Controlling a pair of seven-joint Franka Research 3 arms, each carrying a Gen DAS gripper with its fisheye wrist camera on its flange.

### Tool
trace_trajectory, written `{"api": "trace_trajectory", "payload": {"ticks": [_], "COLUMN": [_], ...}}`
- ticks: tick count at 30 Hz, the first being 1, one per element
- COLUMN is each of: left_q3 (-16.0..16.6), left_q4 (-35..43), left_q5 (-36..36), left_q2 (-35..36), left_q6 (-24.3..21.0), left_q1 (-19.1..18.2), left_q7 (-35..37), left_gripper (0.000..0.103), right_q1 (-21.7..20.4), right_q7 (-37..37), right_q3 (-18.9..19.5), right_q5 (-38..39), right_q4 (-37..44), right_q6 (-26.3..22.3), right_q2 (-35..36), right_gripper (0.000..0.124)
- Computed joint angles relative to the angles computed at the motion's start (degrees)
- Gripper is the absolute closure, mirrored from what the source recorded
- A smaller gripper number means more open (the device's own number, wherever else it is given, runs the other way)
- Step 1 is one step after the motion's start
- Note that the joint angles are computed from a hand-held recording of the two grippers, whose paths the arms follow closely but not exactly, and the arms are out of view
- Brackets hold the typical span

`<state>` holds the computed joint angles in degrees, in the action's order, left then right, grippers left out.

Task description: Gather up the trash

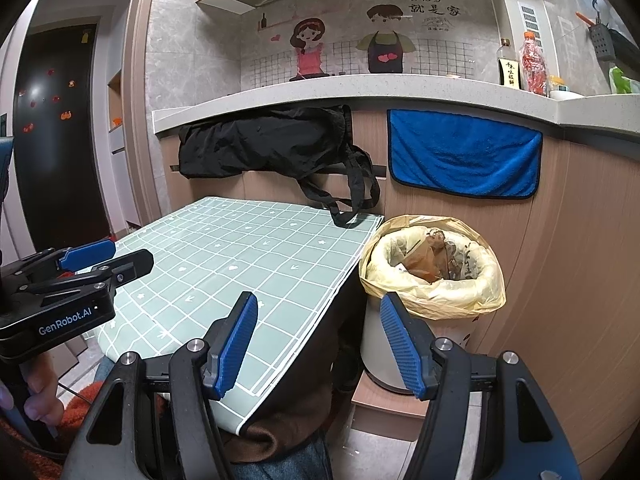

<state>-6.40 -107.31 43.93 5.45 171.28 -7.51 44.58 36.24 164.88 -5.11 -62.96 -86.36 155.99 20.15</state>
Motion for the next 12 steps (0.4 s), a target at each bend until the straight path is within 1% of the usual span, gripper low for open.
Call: {"api": "trace_trajectory", "payload": {"ticks": [5, 12], "left_q3": [0.0, -0.2], "left_q4": [0.0, 0.2], "left_q5": [0.0, -1.6], "left_q2": [0.0, 0.2], "left_q6": [0.0, -0.1], "left_q1": [-0.1, 0.0], "left_q7": [-0.1, 1.4], "left_gripper": [0.044, 0.044], "right_q1": [0.1, -0.1], "right_q7": [-0.1, -0.6], "right_q3": [0.0, 0.0], "right_q5": [0.2, 0.6], "right_q4": [0.1, 0.1], "right_q6": [-0.1, -0.2], "right_q2": [0.1, 0.1], "right_gripper": [0.062, 0.062]}}
